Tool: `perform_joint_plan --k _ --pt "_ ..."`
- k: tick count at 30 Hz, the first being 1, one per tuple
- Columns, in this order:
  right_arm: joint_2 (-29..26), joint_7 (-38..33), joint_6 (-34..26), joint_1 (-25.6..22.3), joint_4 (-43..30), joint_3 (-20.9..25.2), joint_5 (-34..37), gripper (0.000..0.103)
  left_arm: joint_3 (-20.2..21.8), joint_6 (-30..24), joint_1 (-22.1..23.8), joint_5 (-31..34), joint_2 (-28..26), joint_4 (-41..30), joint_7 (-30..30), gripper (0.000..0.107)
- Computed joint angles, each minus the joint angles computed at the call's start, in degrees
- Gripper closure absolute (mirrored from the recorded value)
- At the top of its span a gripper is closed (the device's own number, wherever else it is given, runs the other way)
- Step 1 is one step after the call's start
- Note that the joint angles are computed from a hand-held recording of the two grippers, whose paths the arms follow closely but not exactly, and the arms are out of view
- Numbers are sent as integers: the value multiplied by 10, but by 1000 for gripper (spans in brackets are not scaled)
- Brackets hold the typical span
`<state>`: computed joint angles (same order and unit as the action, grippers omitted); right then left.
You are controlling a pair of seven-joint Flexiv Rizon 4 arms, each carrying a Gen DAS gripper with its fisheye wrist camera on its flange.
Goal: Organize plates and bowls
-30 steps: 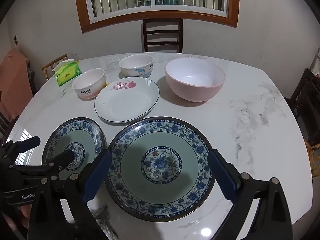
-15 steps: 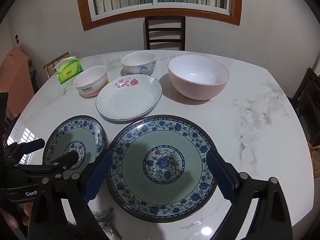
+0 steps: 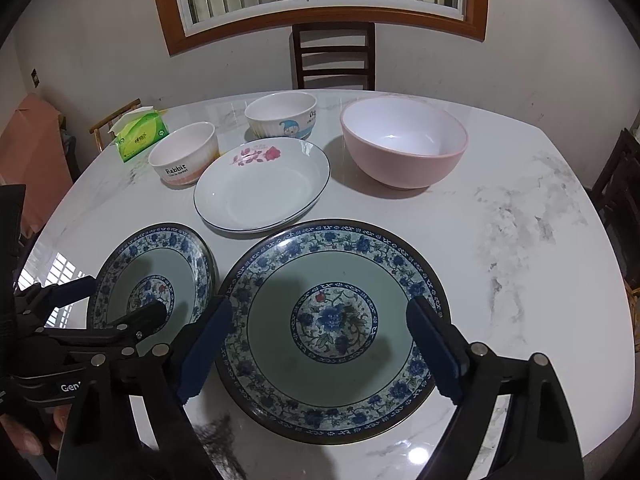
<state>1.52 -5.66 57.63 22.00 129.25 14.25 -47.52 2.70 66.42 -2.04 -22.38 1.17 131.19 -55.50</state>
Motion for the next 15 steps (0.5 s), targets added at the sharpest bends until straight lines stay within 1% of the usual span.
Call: perform_joint_plan --k 15 --pt "-3 -7 6 2 -1 0 5 17 0 -11 3 5 -2 -3 -2 5"
